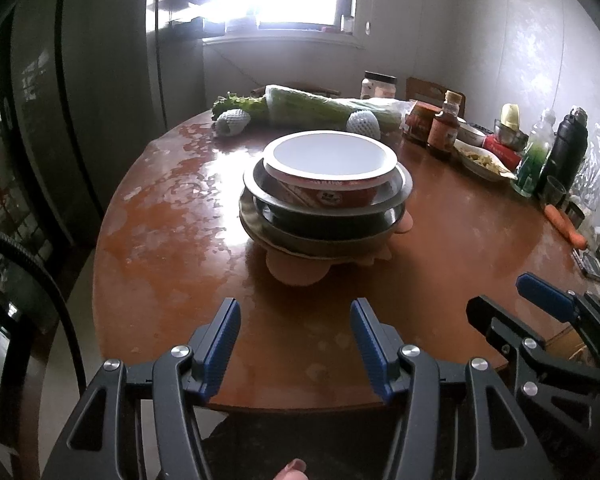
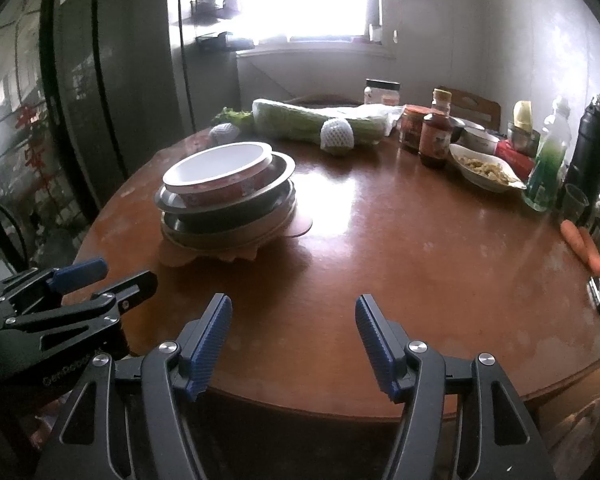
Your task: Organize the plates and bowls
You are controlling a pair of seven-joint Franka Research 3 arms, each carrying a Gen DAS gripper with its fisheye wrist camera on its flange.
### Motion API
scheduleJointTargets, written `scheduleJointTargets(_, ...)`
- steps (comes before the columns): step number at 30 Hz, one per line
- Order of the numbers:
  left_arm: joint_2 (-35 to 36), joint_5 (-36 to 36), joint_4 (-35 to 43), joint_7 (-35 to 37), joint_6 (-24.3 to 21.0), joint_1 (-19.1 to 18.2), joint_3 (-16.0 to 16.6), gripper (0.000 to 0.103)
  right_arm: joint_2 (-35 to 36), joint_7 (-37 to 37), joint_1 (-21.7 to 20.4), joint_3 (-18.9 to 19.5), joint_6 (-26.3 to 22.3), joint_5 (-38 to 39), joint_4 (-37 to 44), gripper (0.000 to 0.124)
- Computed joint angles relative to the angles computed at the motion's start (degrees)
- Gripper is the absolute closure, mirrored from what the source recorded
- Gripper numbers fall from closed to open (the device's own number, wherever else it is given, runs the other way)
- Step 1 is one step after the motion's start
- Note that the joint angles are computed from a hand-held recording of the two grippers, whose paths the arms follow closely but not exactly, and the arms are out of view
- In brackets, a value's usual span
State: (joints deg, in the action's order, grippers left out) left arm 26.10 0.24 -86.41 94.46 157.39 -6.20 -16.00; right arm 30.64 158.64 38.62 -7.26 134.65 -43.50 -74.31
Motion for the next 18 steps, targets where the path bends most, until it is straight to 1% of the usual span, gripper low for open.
scheduleJointTargets(18,0.0,1.0,-0.1,-0.6,0.1,-0.2,0.3,0.046,-0.6,0.7,0.0,0.1,0.2,-0.5,-0.9,0.058)
